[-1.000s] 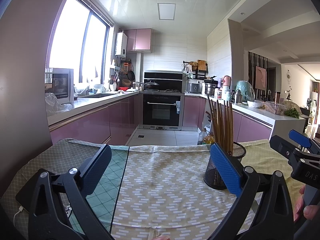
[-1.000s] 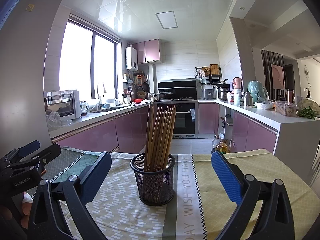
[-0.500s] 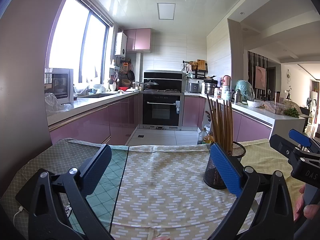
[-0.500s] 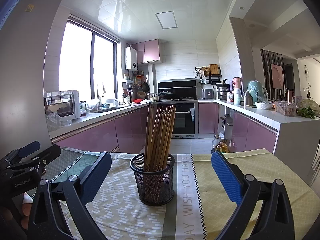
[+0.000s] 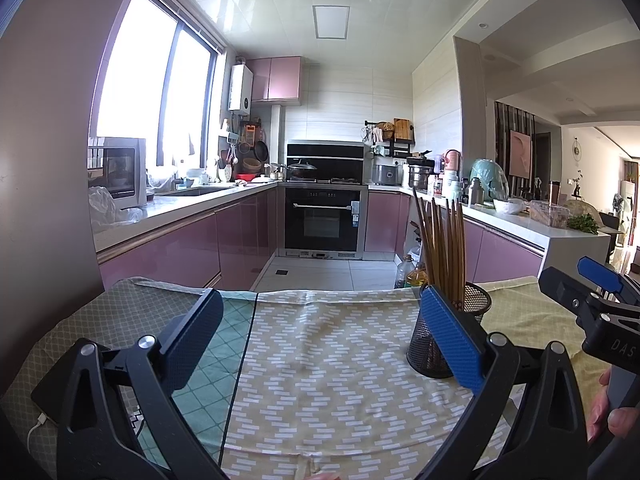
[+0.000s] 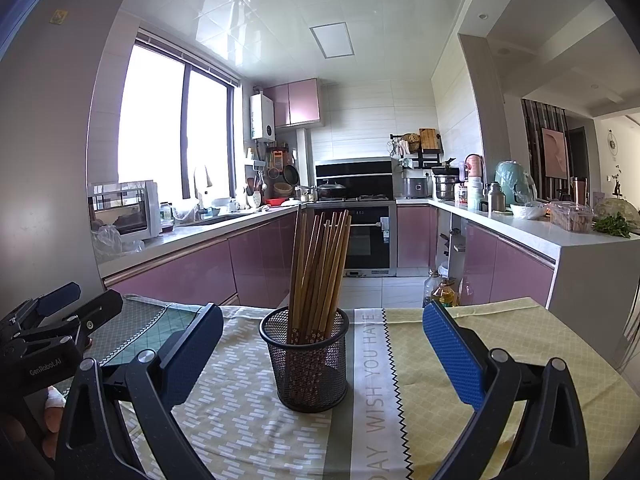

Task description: Organize utensils

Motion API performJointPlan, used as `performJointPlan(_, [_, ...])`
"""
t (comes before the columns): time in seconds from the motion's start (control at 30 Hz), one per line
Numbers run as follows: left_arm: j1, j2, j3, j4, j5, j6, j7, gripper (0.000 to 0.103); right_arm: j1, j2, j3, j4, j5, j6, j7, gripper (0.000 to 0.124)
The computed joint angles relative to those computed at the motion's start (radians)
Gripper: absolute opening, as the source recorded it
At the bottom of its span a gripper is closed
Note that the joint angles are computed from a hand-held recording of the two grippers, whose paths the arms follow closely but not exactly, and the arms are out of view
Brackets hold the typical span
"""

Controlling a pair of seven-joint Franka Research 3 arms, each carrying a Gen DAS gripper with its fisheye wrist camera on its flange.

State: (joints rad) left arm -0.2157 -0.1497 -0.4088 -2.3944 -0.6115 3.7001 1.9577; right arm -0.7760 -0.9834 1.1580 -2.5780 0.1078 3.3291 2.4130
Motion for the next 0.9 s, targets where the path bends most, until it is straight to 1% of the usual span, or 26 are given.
performJointPlan(0.9, [0.006,-0.001,0.003,0.004,0.014,-0.015,-0.014,0.097,0.004,0.002,-0.006,-0.002,-0.005,-0.005,0.0,0.097])
